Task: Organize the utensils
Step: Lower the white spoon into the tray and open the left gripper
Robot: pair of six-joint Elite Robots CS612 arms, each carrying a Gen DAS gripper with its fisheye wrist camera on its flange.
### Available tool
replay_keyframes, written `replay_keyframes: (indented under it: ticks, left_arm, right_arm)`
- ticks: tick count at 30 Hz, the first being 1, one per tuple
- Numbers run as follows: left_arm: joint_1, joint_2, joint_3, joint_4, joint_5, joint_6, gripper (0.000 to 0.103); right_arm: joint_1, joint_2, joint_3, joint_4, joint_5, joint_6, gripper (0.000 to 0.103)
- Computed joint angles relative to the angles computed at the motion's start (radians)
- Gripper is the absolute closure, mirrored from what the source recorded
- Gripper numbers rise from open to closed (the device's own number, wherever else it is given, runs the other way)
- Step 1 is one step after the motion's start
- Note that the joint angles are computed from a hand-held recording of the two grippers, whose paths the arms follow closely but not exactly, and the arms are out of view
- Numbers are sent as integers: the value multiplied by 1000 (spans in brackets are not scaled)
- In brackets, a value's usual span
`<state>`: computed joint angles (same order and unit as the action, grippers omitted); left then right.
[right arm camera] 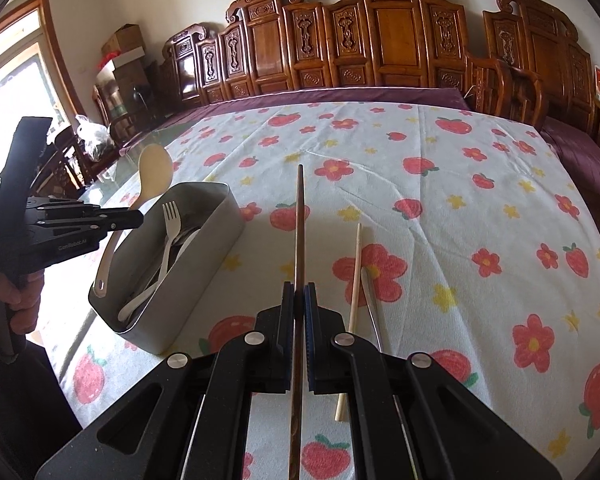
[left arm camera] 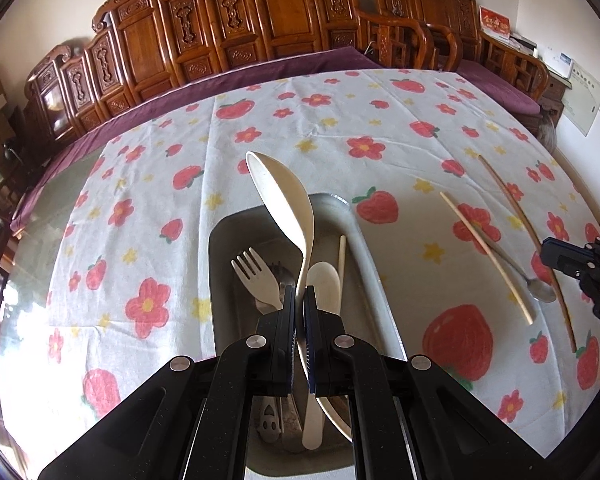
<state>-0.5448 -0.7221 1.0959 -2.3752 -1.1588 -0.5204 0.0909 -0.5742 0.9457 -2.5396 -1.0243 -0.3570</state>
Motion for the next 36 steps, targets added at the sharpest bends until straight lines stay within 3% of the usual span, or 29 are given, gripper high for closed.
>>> replay_keyframes:
  ticks: [6, 8, 9, 11, 23, 28, 29, 30, 31, 36]
  left_arm:
    - [9, 10, 5, -10, -25, -15, 99]
    - [13, 11, 11, -22, -38, -22, 96]
    - [14, 9, 18, -31, -42, -25, 89]
    - [15, 5, 31, -48, -37, -28, 82]
    - [-1, -64, 166, -196, 25, -30, 76]
    - [-6, -83, 217, -283, 24, -48, 63]
    - [-4, -85, 230, -320, 11, -43, 58]
    - [-3, -84, 235, -338, 8, -43, 44]
    - [-3, -83, 236, -340, 14, -47, 38]
    - [5, -84, 245, -346, 21, -80, 37]
  right_arm:
    - [3, 1, -1, 1, 0, -7, 97]
    - [5, 0, 0, 1, 1, -12, 97]
    - [6, 0, 0, 1, 2, -16, 97]
    - [9, -2, 2, 3, 2, -24, 97]
    - [22, -21, 34, 0, 4, -66, 97]
    - [27, -34, 55, -7, 8, -77, 97]
    - [28, -35, 58, -6, 7, -79, 97]
    - [30, -36, 60, -3, 5, -84, 97]
    - [32, -37, 62, -4, 1, -89, 97]
    - [40, -45, 77, -27, -17, -107, 97]
